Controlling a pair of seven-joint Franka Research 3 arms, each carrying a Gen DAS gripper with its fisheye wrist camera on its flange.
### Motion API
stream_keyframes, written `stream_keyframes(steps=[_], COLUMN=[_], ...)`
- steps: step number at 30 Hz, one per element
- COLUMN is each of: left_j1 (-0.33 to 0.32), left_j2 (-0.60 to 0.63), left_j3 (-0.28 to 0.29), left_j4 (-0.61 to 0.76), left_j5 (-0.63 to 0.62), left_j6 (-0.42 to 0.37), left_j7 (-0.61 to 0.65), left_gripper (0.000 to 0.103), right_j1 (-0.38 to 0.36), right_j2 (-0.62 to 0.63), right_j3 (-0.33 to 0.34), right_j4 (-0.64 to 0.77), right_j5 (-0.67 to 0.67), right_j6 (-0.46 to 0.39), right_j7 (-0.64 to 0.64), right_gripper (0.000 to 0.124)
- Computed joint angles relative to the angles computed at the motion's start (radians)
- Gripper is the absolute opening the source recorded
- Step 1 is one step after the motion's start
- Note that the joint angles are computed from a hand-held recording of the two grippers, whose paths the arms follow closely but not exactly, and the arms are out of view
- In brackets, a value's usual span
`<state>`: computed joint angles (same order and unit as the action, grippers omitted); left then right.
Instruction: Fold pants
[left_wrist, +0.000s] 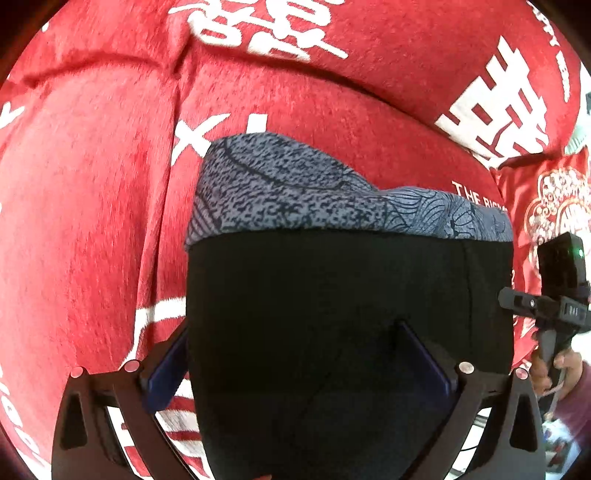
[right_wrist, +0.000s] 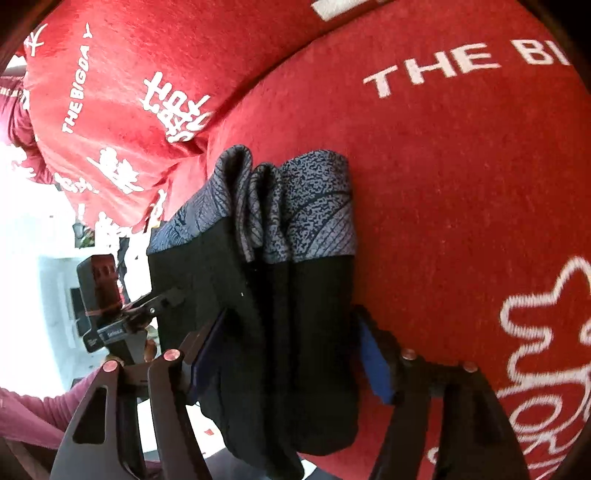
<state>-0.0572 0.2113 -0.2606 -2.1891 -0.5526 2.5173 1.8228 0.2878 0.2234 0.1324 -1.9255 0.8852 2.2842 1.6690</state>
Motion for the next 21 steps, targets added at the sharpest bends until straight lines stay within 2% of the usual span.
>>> stream_keyframes(steps=[3,6,8,9,11,13,18,21], left_j1=[-0.024,-0.074,-0.096,-0.099,-0.102,-0.11,-0.14,-0.155], left_j2=[-0.039,-0.1,-0.152,-0.178,-0.227,-0.268,-0.367,-0.417], left_j3=[0.018,0.047,0.059,0.06,0.061,0.064,0.065,0.064], left_j4=[-0.032,-0.074,-0.104,-0.118,-0.14,-0.157,-0.184,-0.202], left_j5=[0.089,0.315,0.468,0.5,0.483,0.488,0.544,0.57], left_j6=[0.028,0.064,0.06,0.054,0.032,0.003,-0.088,-0.102], left_j7=[-0.072,-0.23,-0.331,-0.355,-0.351,-0.361,-0.424,-0.455], left_gripper=[0.103,0.103,0.103,0.103,0.103,0.103,0.103,0.103], right_j1=[0.034,0.06,0.076,0.078,0.096,0.11,0.168,0.205], right_j2=[-0.025,-0.069,-0.101,-0.113,-0.117,-0.115,-0.086,-0.065], right_j3=[-0.019,-0.029,-0.034,-0.035,-0.033,-0.025,0.003,0.012], right_j4=[0.012,0.002,-0.001,-0.003,0.047,0.094,0.252,0.33], right_j5=[-0.165,-0.302,-0.398,-0.431,-0.555,-0.631,-0.794,-0.841], right_j6=[-0.008,0.004,0.003,-0.01,-0.102,-0.182,-0.387,-0.451], right_j7=[0.145,0.272,0.385,0.424,0.55,0.605,0.68,0.721], right_gripper=[0.082,0.087,0.093,0.093,0.093,0.093,0.093,0.093])
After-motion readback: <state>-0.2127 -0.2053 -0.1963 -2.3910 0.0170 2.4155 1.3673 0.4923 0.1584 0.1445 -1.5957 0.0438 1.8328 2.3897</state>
